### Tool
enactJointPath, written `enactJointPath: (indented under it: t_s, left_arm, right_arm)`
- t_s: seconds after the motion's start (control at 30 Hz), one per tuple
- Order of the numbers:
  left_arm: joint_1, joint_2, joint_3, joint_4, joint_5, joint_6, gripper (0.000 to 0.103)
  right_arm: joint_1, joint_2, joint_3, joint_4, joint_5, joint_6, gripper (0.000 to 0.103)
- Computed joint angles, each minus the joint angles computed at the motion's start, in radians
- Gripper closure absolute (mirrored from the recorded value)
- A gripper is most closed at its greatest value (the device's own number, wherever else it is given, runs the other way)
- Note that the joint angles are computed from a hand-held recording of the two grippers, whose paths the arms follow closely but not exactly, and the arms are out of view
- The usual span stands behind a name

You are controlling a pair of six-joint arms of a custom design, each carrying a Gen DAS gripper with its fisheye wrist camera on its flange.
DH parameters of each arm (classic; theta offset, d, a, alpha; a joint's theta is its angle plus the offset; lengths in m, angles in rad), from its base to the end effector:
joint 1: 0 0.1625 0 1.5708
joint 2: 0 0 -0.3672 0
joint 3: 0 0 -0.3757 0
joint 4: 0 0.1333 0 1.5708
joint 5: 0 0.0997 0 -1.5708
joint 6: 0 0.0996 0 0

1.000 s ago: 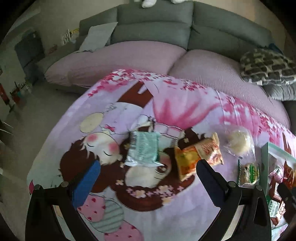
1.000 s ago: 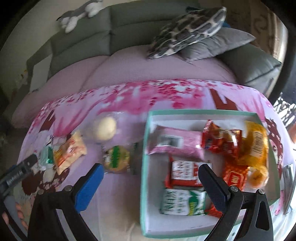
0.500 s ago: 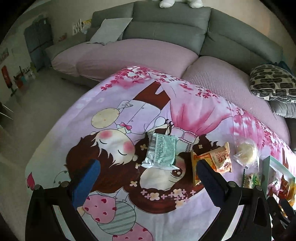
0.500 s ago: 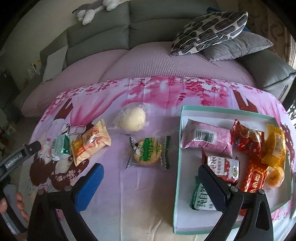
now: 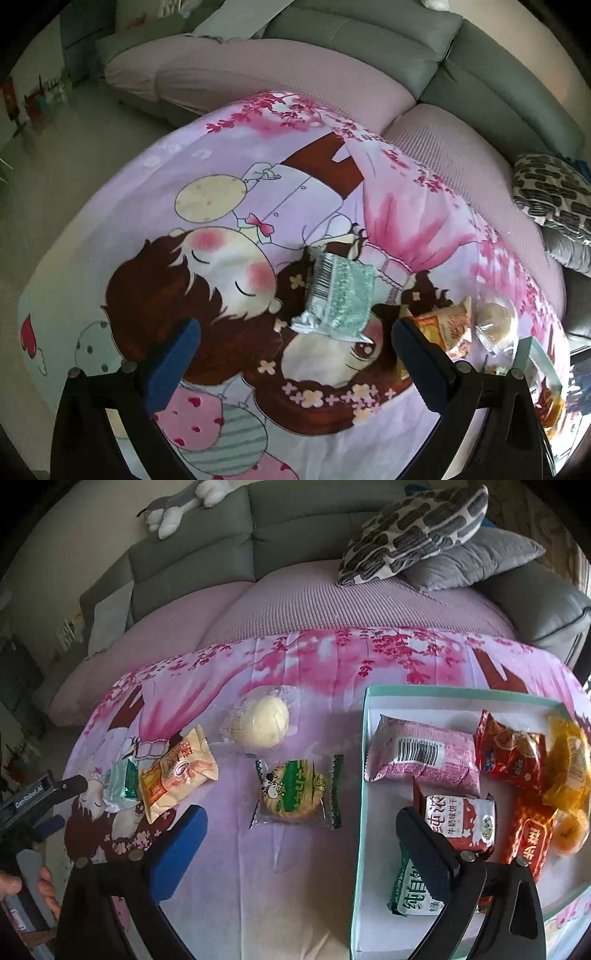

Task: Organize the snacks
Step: 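Lower right tool over green-wrapped round biscuit while left tool nears silver-green packet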

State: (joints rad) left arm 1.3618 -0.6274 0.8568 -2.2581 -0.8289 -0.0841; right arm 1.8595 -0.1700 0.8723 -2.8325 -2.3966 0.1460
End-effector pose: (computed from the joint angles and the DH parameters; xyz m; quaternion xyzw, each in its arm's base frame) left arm 0.0334 -0.8096 0.2708 -0.0255 0.9110 -0.2608 0.3184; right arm 0.2765 -0.7201 -0.0224 -0.0477 -0.8860 0.3301 0.3221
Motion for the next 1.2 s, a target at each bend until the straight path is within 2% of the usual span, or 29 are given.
enactJointPath:
  t_s: [0.1, 0.23, 0.3, 0.4, 0.5, 0.63, 0.83, 0.97, 1.13, 1.2]
  left_arm:
    - [0.001, 0.027, -0.041, 0.012, -0.002, 0.033, 0.000]
    - [0.006, 0.070, -0.110, 0.051, -0.025, 0.050, 0.000]
    - [0.011, 0.095, -0.149, 0.069, -0.033, 0.047, 0.000]
    - [0.021, 0.132, -0.208, 0.103, -0.064, 0.031, 0.000]
    - [0.025, 0.161, -0.253, 0.148, -0.079, 0.028, 0.000]
    - [0.030, 0.184, -0.291, 0.153, -0.071, 0.030, 0.000]
    - [0.047, 0.240, -0.391, 0.185, -0.098, -0.006, 0.000]
    - [0.044, 0.252, -0.401, 0.194, -0.087, 0.005, 0.009]
    - [0.039, 0.254, -0.393, 0.167, -0.094, 0.045, 0.013]
    - [0.039, 0.254, -0.390, 0.166, -0.103, 0.052, 0.022]
  right_arm:
    - [-0.001, 0.008, -0.007, -0.011, 0.005, -0.022, 0.002]
    - [0.005, 0.045, -0.059, -0.016, -0.017, -0.081, 0.011]
    - [0.004, 0.065, -0.096, 0.006, -0.024, -0.096, 0.013]
    - [0.001, 0.099, -0.160, 0.067, -0.027, -0.098, 0.022]
    - [-0.009, 0.145, -0.249, 0.156, -0.036, -0.077, 0.022]
    - [-0.027, 0.171, -0.305, 0.232, -0.038, -0.027, 0.027]
    - [-0.036, 0.185, -0.335, 0.228, -0.043, -0.015, 0.028]
    - [-0.034, 0.215, -0.386, 0.254, -0.052, -0.023, 0.028]
    - [-0.037, 0.219, -0.394, 0.272, -0.019, -0.014, 0.028]
    - [-0.044, 0.206, -0.372, 0.276, 0.008, 0.005, 0.032]
